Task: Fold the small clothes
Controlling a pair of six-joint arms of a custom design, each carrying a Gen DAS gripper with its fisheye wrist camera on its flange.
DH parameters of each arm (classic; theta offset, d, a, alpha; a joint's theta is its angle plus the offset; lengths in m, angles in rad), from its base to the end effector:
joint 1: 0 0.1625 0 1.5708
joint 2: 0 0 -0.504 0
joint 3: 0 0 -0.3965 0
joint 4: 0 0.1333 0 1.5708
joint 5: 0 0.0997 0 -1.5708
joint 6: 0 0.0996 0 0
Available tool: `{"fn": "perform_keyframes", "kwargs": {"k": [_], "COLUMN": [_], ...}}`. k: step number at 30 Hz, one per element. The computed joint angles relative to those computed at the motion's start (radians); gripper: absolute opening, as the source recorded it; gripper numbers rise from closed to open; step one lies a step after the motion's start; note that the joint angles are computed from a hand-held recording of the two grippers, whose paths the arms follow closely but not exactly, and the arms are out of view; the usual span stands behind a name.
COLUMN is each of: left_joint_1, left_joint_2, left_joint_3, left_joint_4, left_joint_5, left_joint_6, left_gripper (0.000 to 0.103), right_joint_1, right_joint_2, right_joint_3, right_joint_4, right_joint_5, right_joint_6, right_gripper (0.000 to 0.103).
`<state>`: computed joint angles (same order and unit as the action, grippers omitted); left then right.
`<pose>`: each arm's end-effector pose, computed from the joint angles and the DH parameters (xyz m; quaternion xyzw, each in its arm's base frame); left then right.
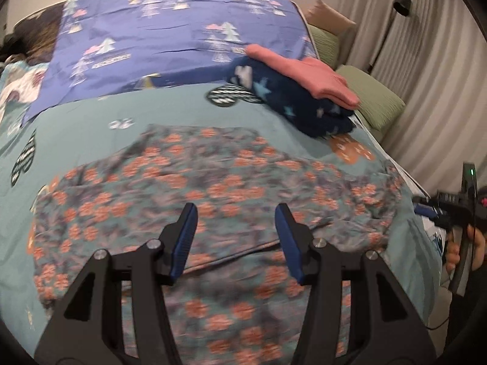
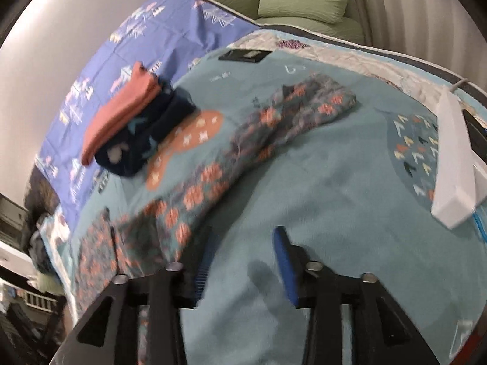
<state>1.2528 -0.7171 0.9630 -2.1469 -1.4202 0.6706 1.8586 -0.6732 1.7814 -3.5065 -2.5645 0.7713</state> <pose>-0.1377 -0.8924 0.3364 0.4558 0.8717 -0.1483 0.1018 0.2404 -0.6364 0.1585 -0.3788 -0.7356 0.5255 0.1981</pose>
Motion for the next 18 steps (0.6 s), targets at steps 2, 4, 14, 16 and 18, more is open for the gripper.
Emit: {"fn": "perform_keyframes", "kwargs": {"k": [2,4,14,16,18], "left_joint_1": [-0.013,-0.024,-0.038,-0.035,-0.033], "left_joint_2": [-0.012,-0.019,-0.002,0.006,0.013], "left_joint_3": [0.042,0.072,0.08,0.066,0.052], "left_joint_4": [-0.017,-0.026,-0.031,-0.03,-0.024], "left_joint_5": [0.007,0.014,0.052,0.05,0.049], "left_joint_6": [0.001,-0.006,-0.11,-0.136,-0.158], "left_gripper": [0.054,0.054,0.055,0.055,0.055], "right_joint_1": [-0.03,-0.069,-0.249,-0.269,-0.278], "right_joint_2": [-0.01,-0.031,-0.105,-0.094,-0.089], "right_joint_3": [0.024,0.064,0.204,0.188,0.175], "right_joint_4": [-0.129,-0.211,-0.406,-0.452,-0.476], "right_joint_5": [0.043,0.073,0.219,0.24,0.252], "right_joint_6": [-0.064,-0.052,0.076,0.036,-0.007], "right_gripper": [0.051,0.052,0.052,0.053,0.039]}}
